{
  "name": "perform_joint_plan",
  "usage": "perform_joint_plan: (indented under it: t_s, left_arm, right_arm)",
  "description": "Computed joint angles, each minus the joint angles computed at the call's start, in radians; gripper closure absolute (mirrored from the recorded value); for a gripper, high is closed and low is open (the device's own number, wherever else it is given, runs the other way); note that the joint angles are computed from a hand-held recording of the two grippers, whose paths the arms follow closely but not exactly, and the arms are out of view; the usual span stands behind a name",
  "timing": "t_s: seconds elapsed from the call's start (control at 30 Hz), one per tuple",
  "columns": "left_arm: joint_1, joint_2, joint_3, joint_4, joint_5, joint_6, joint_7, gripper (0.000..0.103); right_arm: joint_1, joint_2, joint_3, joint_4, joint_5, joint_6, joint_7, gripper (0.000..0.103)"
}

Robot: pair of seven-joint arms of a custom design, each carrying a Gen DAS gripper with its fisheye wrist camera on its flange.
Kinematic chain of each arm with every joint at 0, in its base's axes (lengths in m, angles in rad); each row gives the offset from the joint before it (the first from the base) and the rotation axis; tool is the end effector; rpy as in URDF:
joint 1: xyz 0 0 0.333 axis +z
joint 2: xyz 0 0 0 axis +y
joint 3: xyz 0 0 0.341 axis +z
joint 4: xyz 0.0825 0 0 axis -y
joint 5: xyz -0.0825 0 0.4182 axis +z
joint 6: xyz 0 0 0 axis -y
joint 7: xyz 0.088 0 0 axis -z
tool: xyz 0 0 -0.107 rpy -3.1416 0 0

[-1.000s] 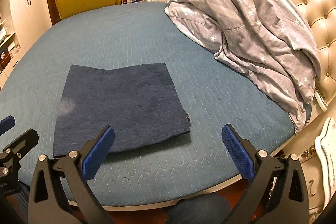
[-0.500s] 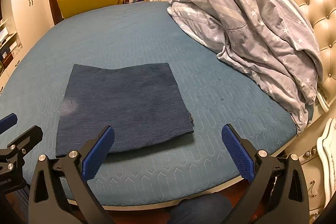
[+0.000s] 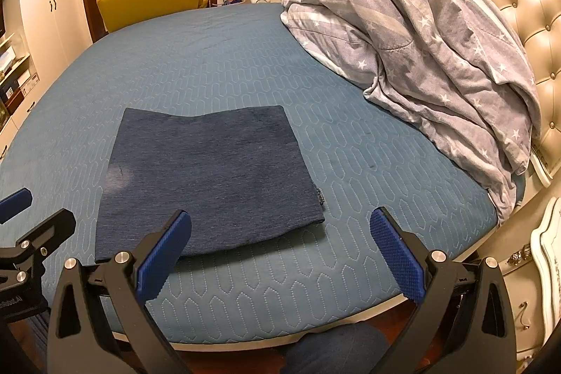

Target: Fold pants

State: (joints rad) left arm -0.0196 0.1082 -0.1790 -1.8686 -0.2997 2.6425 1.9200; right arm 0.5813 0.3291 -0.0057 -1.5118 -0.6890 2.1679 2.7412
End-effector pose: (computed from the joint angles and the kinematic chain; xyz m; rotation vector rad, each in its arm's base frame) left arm 0.6594 -0.1200 0.5438 -1.5579 2.1706 -0.8565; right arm 0.6284 0.3789 0.5325 -1.5854 2.1295 -0.8274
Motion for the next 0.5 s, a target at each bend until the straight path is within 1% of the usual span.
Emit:
perform_joint_plan:
  t_s: [0.5]
  left_arm:
    - [-0.002, 0.001, -0.003, -0.002, -0.001, 0.002, 0.001, 0.002]
  right_arm:
    - [0.004, 0.007, -0.001, 0.01, 0.006, -0.001, -0.001, 0.005]
